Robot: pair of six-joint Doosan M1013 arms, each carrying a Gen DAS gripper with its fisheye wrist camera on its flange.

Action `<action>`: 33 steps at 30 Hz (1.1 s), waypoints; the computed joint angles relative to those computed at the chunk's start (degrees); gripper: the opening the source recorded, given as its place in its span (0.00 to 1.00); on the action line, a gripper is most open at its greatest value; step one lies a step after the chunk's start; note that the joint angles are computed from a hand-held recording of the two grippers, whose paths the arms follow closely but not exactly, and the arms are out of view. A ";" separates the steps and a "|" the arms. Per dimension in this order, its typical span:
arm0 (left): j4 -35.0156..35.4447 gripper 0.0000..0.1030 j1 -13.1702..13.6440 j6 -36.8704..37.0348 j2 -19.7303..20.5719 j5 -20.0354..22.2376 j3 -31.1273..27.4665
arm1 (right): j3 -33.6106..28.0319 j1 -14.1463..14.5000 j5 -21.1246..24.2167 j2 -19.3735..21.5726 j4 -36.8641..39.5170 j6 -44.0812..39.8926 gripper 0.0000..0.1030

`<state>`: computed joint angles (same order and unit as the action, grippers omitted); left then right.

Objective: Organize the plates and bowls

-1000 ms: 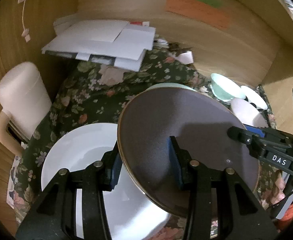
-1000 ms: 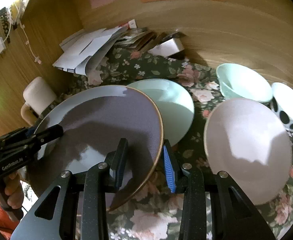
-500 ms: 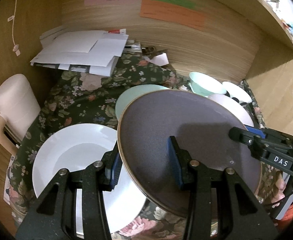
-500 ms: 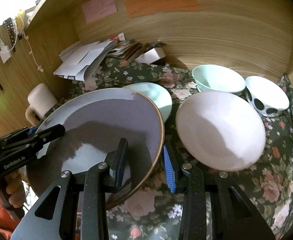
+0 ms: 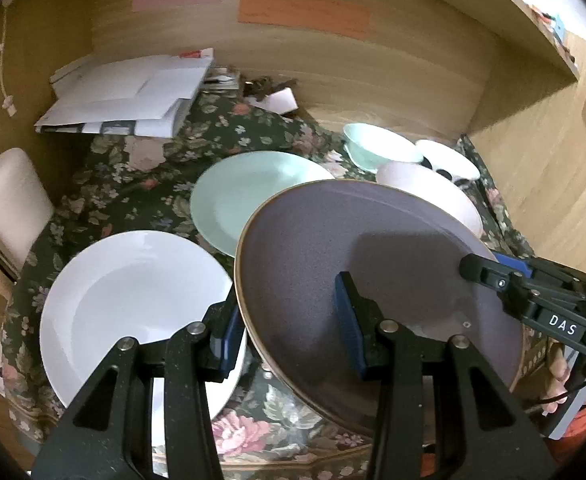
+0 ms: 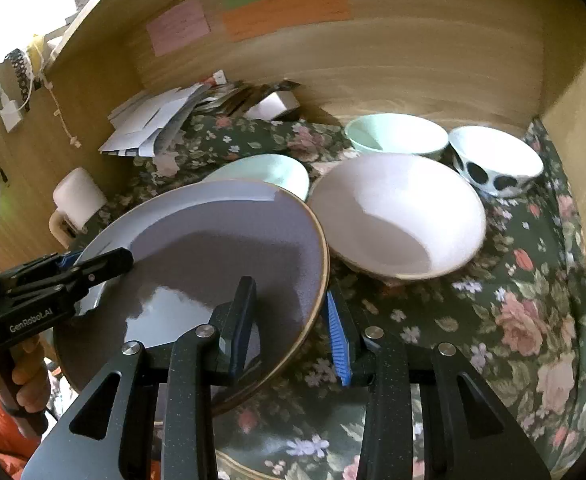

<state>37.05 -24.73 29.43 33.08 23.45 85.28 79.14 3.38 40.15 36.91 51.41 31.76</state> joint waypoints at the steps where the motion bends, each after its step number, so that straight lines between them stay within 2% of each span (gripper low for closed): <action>1: -0.61 0.42 -0.11 0.70 0.14 0.17 -0.22 | 0.18 -0.11 -0.08 -0.04 0.01 0.09 0.30; 16: -11.18 0.42 -0.39 10.71 1.90 2.10 -2.14 | 0.93 -1.12 0.93 0.49 -1.90 2.45 0.30; 24: -11.83 0.42 -0.28 10.66 1.56 1.70 -1.02 | 0.68 -1.08 1.96 0.84 -2.21 2.74 0.30; 29: -9.88 0.42 -0.37 8.50 1.23 1.85 -0.23 | 0.45 -0.77 2.38 1.15 -2.71 2.47 0.30; 33: -11.55 0.42 -0.09 9.57 1.67 2.46 -0.54 | -0.13 -0.54 2.89 1.74 -3.97 3.67 0.30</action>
<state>25.50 -24.82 39.00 34.74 25.91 84.73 79.01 2.84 43.03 38.65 47.44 35.44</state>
